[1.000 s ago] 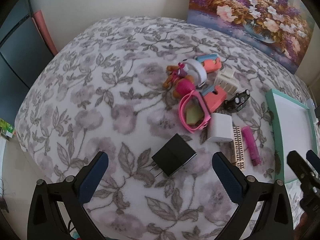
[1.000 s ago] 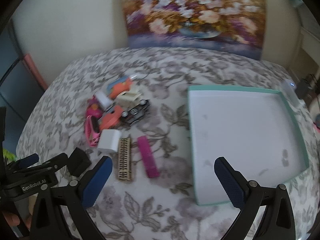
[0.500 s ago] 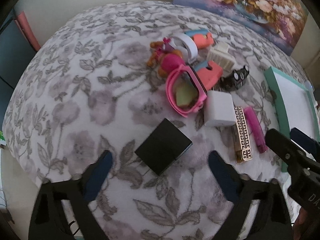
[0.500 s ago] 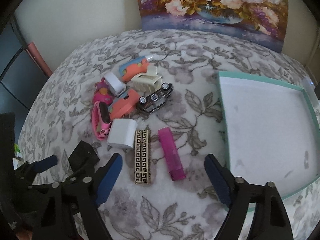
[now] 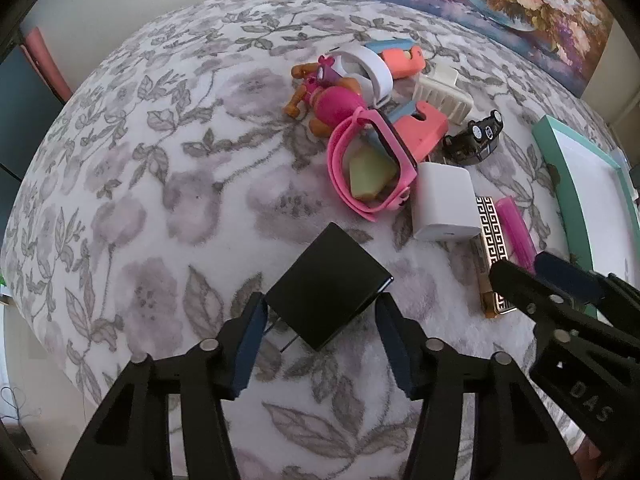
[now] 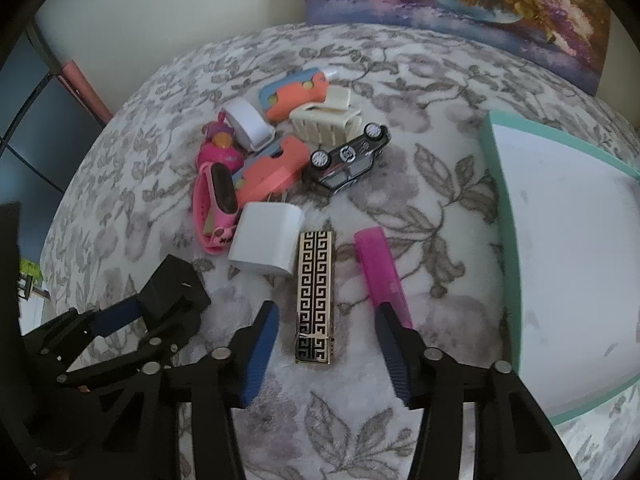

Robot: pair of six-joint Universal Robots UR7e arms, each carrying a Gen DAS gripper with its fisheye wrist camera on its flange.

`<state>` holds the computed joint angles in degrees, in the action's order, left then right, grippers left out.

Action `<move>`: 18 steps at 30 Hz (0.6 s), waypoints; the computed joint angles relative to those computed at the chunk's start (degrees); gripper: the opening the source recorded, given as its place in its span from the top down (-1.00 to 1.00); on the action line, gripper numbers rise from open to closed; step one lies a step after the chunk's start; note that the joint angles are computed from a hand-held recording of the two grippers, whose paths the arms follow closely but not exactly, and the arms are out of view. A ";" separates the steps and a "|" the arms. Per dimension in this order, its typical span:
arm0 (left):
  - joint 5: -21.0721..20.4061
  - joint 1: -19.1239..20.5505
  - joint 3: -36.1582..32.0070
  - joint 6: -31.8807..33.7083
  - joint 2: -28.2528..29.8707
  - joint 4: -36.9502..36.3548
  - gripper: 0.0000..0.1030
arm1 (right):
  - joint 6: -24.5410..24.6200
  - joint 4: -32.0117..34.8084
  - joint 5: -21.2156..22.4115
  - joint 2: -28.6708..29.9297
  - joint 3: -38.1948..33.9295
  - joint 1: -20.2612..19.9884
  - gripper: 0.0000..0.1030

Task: Organize rigid objects
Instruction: 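Grasp the black charger with the left tool while the right tool grasps the gold lipstick case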

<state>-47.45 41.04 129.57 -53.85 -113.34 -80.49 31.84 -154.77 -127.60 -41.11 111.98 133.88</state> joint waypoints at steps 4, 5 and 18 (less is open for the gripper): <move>-0.25 0.01 0.06 0.42 -0.28 -0.45 0.01 | -0.78 0.53 0.40 0.82 -0.74 -0.16 0.16; -0.25 0.14 -0.03 0.64 -0.34 -0.52 0.02 | -1.01 0.68 0.38 1.06 -0.96 -0.18 0.21; -0.23 0.88 0.50 2.03 -0.56 -2.66 0.03 | -1.61 4.57 -2.37 4.99 -4.80 -0.36 0.24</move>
<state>-47.67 41.92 130.07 -51.82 -113.91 -83.16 30.23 -150.20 -129.97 -36.11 107.18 133.51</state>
